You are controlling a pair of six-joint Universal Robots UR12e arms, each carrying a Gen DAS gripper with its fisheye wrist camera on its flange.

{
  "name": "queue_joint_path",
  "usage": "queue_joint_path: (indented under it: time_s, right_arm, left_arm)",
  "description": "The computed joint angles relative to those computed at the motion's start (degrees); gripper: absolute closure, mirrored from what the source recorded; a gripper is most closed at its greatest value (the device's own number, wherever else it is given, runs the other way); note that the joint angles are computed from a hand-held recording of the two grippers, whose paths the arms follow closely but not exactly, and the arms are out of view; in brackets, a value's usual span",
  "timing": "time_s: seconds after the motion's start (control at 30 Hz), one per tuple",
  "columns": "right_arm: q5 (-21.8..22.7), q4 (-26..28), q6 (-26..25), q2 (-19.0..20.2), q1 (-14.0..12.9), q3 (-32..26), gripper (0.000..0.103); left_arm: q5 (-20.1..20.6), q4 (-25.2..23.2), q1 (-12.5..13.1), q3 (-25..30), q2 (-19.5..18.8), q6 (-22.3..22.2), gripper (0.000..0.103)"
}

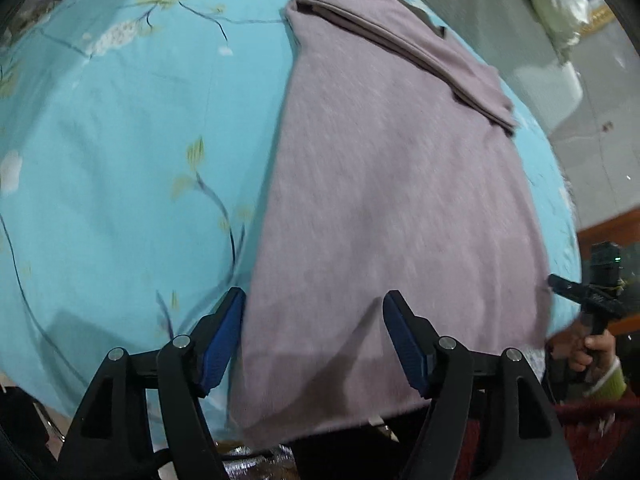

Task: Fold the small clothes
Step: 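Grasp the sweater hem with both grippers, then lift the hem with both grippers and fold it up toward the collar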

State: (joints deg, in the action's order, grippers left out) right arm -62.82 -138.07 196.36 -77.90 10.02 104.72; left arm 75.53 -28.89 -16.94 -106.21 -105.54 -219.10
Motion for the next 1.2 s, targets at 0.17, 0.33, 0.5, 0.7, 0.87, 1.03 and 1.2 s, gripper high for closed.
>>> queue_joint_path:
  time_s: [0.17,0.33,0.5,0.7,0.87,1.03,1.2]
  right_arm:
    - [7.3,-5.8,2.3,-0.1,-1.1,3.4,0.046]
    - [10.6,-11.0,7.7,-0.9,-2.8,6.5,0.055]
    - [12.8,-16.9,14.8,-2.0,-4.6,9.7,0.056]
    - [14.9,-16.1,12.0,-0.5,-3.8,8.3,0.056]
    - [16.9,-21.8,16.5,-0.5,-4.2,10.5,0.056]
    - [12.7,-21.1,16.5,-0.8,-3.4,9.8,0.072]
    - [11.6,-20.2,15.5,-1.4,-3.3,9.1,0.095]
  left_arm:
    - [-6.0,3.0,0.5,-3.2,1.6,0.2,0.034]
    - [-8.1,3.5,1.0,-4.1,2.1,0.7,0.042]
    - [-10.0,5.3,1.8,-5.0,2.2,0.0,0.043]
    - [-10.8,6.3,2.0,-5.3,1.8,0.3,0.044]
    - [-11.3,3.4,2.1,-4.5,1.9,3.5,0.05]
    - [-11.1,3.5,2.2,-4.8,2.0,2.1,0.072]
    - [-9.1,2.4,1.6,-4.3,2.0,3.9,0.096]
